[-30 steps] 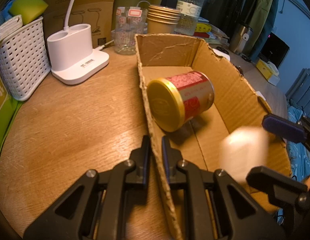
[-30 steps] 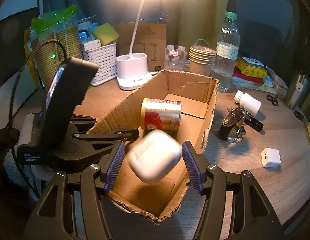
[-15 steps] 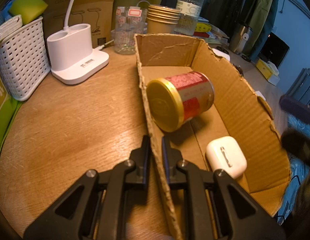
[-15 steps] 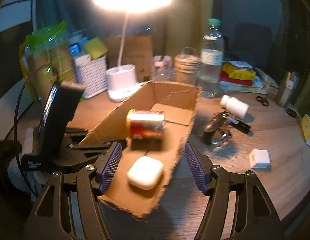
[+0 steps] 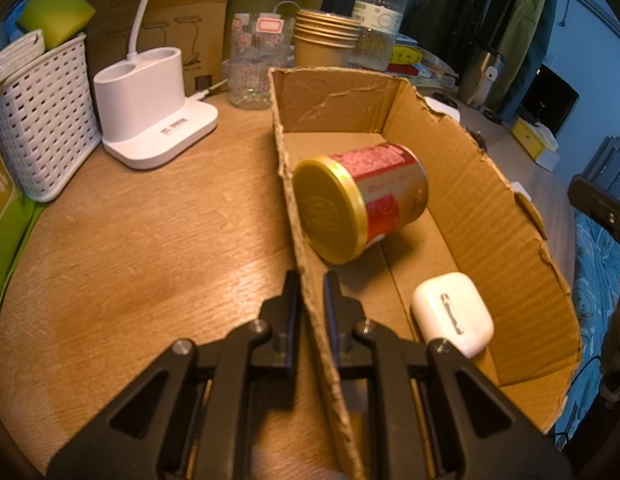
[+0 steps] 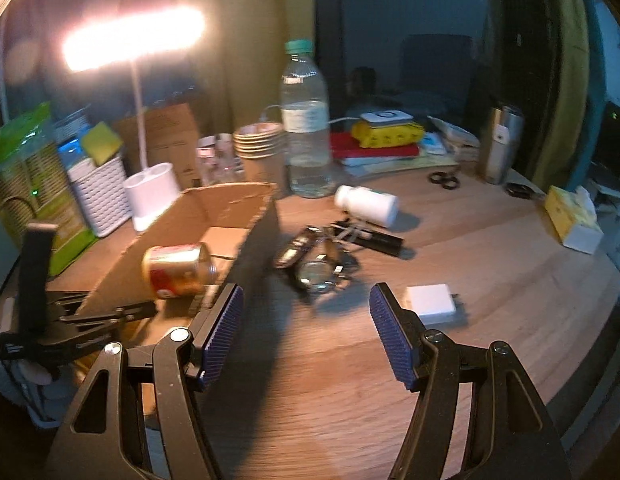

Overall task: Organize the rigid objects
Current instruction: 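Move the right gripper to the white charger plug and grasp it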

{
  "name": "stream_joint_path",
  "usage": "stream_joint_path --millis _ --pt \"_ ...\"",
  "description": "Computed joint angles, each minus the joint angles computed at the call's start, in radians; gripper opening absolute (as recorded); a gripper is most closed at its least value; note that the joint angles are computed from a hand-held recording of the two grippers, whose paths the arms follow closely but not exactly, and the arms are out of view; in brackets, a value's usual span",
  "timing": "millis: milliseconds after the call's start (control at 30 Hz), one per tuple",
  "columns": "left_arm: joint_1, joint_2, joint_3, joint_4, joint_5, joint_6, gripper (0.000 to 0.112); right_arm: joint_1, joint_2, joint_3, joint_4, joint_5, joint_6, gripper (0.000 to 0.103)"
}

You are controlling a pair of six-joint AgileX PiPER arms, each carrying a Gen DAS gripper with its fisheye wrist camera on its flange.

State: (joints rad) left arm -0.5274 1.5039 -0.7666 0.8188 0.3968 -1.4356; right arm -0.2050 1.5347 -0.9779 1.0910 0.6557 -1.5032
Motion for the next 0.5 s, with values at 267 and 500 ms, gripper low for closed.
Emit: stream_joint_path --millis 267,500 --pt "-0.001 0.001 0.000 0.002 0.000 -0.003 0.013 -0.018 0.089 -0.057 -0.012 -0.074 0.015 0.069" --pt "-0.001 0.001 0.000 0.003 -0.001 -0.004 0.013 -0.035 0.208 -0.166 -0.075 -0.103 0.089 0.069"
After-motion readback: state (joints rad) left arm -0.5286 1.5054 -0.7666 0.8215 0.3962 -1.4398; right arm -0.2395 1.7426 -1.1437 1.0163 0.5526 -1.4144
